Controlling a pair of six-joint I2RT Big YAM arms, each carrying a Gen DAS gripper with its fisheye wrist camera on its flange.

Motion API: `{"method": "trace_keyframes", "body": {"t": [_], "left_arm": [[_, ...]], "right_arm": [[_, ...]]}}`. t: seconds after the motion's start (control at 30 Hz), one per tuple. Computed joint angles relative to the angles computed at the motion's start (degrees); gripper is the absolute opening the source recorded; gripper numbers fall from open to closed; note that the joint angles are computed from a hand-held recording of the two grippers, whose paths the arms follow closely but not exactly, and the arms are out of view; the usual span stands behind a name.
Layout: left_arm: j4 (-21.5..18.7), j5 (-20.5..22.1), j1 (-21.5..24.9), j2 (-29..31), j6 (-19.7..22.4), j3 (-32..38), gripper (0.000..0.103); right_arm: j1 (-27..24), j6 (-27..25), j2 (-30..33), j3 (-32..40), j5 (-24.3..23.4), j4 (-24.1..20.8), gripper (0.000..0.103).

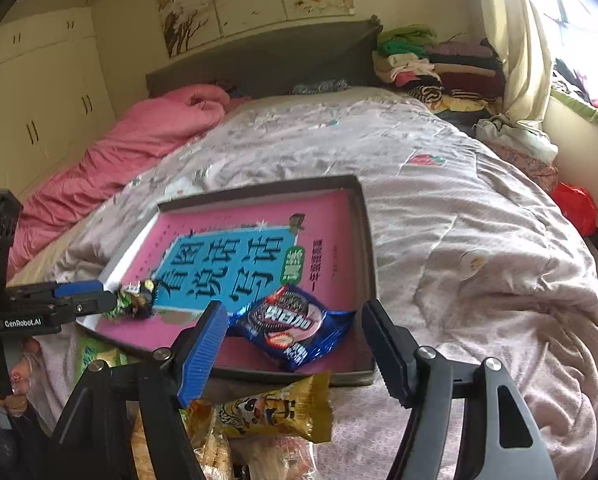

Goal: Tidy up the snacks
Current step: 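Open the left tool over the tray while the right tool releases the blue packet onto the book, then withdraw both tools from the tray back toward the remaining snacks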

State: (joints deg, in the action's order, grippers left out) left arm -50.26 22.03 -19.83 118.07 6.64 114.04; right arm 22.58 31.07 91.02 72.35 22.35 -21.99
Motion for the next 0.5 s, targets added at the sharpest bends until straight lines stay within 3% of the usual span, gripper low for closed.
{"method": "trace_keyframes", "body": {"t": [0.5], "left_arm": [[4.47, 0.60, 1.16, -5.26, -1.31, -4.69, 0.076]], "right_arm": [[-0.19, -0.29, -3.54, -2.83, -0.07, 5.52, 0.074]]}}
